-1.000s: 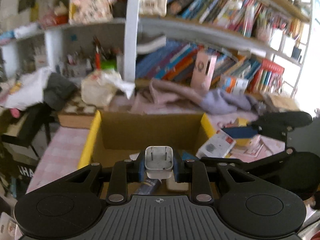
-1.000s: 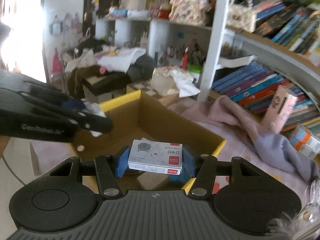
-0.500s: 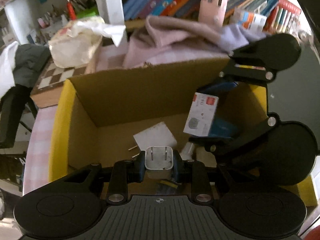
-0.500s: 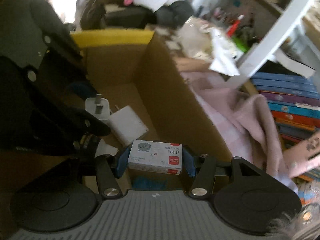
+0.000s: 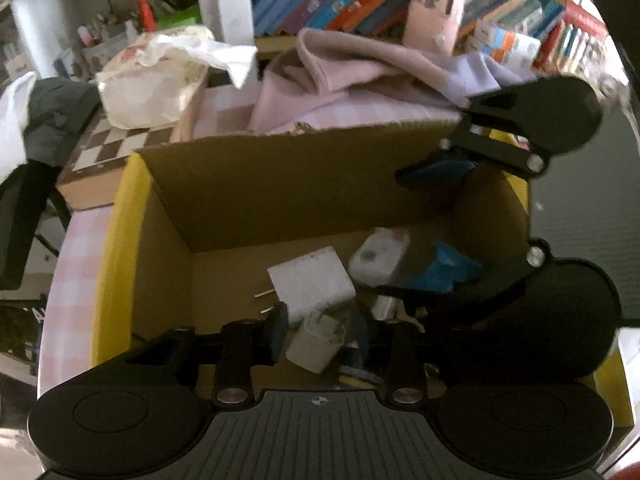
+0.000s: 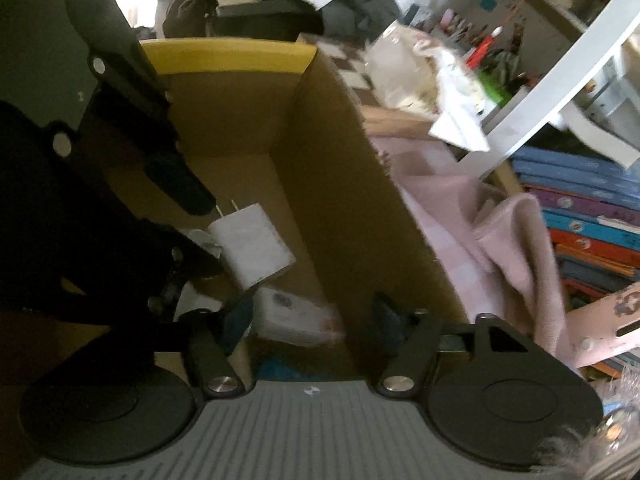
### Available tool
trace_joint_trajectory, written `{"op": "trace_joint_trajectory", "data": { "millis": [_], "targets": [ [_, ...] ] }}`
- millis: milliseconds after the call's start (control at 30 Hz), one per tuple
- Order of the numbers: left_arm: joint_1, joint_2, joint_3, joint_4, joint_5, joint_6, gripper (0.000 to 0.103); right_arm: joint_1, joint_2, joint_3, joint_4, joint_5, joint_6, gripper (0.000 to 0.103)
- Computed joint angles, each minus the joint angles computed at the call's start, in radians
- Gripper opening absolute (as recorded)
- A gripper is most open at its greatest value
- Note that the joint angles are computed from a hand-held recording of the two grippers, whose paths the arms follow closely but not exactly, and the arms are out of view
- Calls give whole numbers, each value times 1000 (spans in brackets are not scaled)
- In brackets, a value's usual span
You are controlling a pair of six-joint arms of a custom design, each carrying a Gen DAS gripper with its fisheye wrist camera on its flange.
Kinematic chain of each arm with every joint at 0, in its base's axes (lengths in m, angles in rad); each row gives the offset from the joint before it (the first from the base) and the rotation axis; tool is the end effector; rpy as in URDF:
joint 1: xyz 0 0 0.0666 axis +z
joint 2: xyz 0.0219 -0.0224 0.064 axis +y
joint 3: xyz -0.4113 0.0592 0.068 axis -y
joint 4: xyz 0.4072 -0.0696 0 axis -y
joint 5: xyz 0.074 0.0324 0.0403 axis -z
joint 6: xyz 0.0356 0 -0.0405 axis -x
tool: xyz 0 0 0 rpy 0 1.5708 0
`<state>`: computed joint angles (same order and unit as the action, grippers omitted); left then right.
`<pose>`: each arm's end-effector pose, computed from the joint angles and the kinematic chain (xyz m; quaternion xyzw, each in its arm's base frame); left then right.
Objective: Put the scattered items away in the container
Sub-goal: 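Lower into the box and open the left gripper while the right gripper releases the small box, then withdraw both tools upward out of the yellow box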
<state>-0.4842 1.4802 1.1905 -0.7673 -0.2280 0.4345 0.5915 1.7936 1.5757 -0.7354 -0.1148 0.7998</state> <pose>0.4424 -0.2241 0.3353 -0.0050 0.9613 -0.0133 0.2750 0.5291 0.3598 0.3394 -0.6230 0.7190 0.0228 0.3074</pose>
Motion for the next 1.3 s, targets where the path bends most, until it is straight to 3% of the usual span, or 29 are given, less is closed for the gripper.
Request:
{"op": "trace_joint_trajectory", "data": {
  "millis": [67,167,467,600,933,1167,1300],
  "targets": [
    [-7,-23,-18,20,-28,29,58,-3,-23,-29,37,-3,-19,66],
    [-24,-69,-54,62,-54,72,67,-11,-68,-77,95,-13,-64,66],
    [-143,-213,-121,153,-237,66,78,-22,-268,-274,296,-37,-244,66],
    [-217,-271,-140,161,-325,76,81,-19,-374,-367,360,-32,-303,66],
    [-457,-357,-163,63,-562,139,91,-38,-661,-584,435,-4,-447,72],
    [-604,-363,-169,-18,-676,322,97,-39,-847,-712,410,60,-522,76],
    [-654,-355,-172,-66,-692,449,98,-28,-935,-777,388,112,-586,76]
  ]
}}
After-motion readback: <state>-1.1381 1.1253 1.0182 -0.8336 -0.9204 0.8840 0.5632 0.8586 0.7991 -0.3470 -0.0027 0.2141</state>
